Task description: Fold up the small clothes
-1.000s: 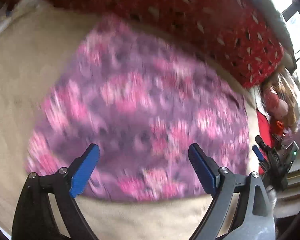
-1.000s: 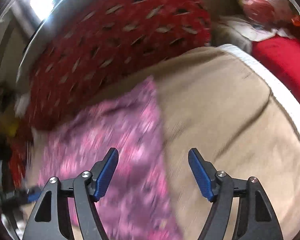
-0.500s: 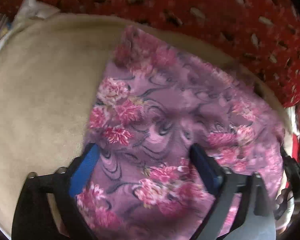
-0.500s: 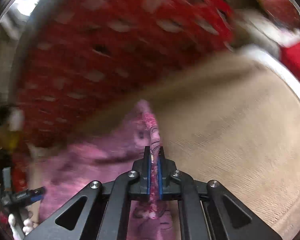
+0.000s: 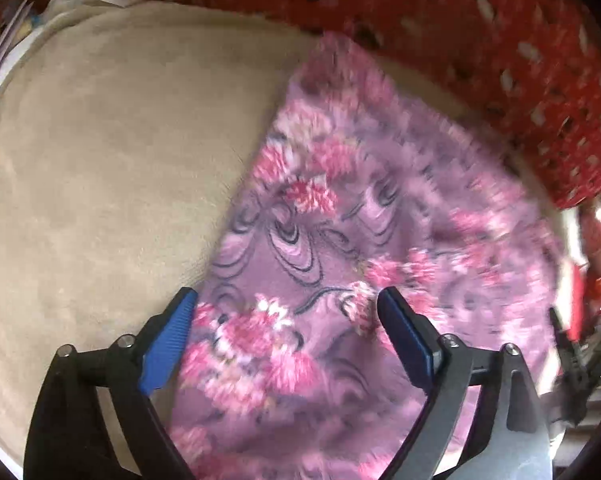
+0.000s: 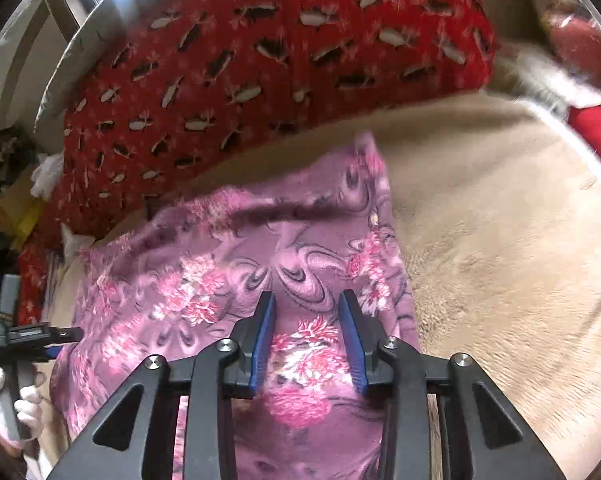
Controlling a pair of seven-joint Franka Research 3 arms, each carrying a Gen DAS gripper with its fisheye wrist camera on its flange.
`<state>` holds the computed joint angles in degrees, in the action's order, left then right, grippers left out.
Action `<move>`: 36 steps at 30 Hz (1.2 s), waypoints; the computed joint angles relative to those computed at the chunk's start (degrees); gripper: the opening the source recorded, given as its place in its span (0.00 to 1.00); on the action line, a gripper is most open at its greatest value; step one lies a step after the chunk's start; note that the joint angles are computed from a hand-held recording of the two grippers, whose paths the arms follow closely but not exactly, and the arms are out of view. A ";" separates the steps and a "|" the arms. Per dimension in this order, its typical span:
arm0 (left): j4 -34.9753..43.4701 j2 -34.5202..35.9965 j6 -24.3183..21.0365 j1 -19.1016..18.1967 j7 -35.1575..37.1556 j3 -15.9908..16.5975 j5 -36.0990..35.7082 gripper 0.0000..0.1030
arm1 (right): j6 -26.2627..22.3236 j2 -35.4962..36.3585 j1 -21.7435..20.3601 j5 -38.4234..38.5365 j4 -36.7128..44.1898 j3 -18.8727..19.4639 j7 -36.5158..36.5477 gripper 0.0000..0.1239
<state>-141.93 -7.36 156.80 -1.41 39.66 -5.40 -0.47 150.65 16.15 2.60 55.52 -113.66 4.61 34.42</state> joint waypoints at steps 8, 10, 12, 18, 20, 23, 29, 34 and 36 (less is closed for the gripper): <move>-8.88 -8.68 5.17 -2.56 6.70 7.30 -10.35 0.88 | -9.14 -6.31 3.25 4.96 -1.53 0.91 -5.41 0.30; -9.32 -7.45 6.26 -5.87 12.51 10.73 -18.53 0.88 | -9.35 -6.44 5.01 5.24 -2.43 1.37 -6.44 0.29; -8.80 -5.77 6.79 -8.00 17.87 12.48 -25.71 0.88 | -8.17 -4.57 7.21 2.06 -2.17 1.50 -4.44 0.39; -5.22 -2.94 4.74 -9.84 30.54 10.69 -34.54 0.97 | -4.50 -3.19 7.49 5.46 -3.56 2.74 -9.81 0.43; -3.87 -1.86 3.41 -9.58 32.63 8.90 -35.08 0.97 | -7.38 -2.61 6.43 7.42 -2.77 2.43 -10.67 0.43; -1.50 -1.55 0.94 -11.71 45.31 8.82 -46.51 0.94 | -9.09 -2.60 5.53 11.02 -3.00 2.32 -13.49 0.43; 1.72 0.39 -2.57 -7.20 48.14 5.91 -46.07 0.87 | -9.55 -2.87 5.91 12.56 -3.14 1.95 -14.40 0.43; 1.79 1.61 0.28 -4.50 48.80 2.77 -52.74 0.74 | -10.42 -2.97 5.75 13.71 -3.42 1.56 -15.28 0.43; 1.56 1.09 0.72 -3.76 43.68 0.80 -45.05 0.38 | -10.67 -2.85 5.76 13.74 -3.31 1.44 -15.07 0.43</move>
